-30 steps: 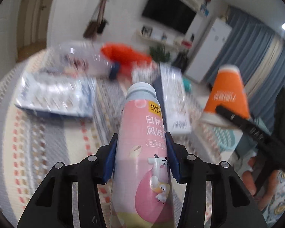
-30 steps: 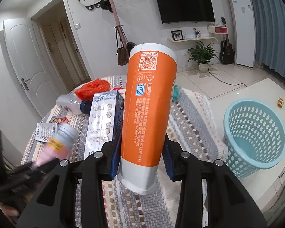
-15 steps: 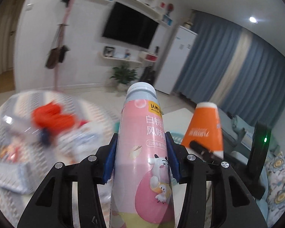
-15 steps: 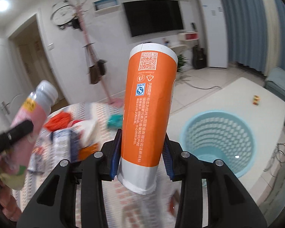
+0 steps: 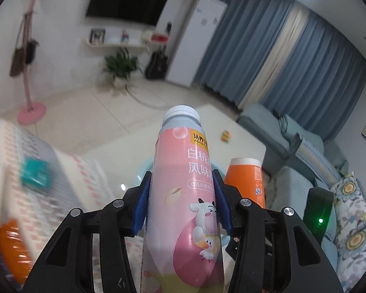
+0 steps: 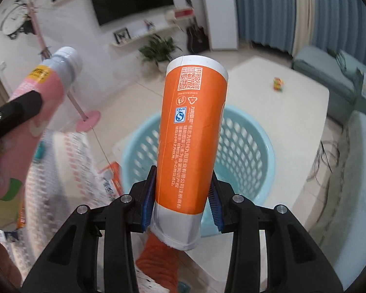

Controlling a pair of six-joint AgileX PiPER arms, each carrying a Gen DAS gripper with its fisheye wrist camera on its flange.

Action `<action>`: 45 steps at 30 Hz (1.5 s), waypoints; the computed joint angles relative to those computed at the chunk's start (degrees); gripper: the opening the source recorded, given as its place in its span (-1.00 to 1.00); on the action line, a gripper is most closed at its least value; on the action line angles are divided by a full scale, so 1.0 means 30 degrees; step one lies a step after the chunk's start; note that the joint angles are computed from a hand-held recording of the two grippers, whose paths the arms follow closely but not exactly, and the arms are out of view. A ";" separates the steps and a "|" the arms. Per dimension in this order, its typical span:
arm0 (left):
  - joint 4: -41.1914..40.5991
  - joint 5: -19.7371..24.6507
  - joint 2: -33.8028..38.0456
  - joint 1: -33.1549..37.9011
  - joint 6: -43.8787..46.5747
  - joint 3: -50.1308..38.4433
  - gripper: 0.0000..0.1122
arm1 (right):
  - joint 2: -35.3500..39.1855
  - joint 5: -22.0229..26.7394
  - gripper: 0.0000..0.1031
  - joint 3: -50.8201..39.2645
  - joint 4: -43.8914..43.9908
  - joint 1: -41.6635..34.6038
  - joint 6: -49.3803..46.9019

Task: Collect trash
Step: 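Carry the cup and pink bottle over the blue basket and open both tools, then grasp a white milk carton with the right tool while the left tool grasps another carton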

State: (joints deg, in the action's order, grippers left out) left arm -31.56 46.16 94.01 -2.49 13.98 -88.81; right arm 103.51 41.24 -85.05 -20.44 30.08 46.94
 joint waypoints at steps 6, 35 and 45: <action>-0.0799 0.0566 0.3125 -0.0683 -0.0205 -0.0544 -0.18 | 0.1035 0.0068 -0.25 0.0363 0.1719 -0.0937 -0.1420; -0.2867 -0.0490 -0.1582 0.0753 0.2481 0.5016 -0.13 | -0.0990 0.0155 -0.13 0.1695 0.0734 -0.0340 0.0488; -0.3669 0.2257 -0.9493 0.9180 0.5130 0.7594 0.03 | -0.0852 0.0221 0.01 -0.1919 -0.1440 0.4601 0.1463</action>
State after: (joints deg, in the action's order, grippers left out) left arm -42.57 52.93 65.54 25.05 29.37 -66.03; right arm 100.95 41.91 -90.81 -24.76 43.88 51.33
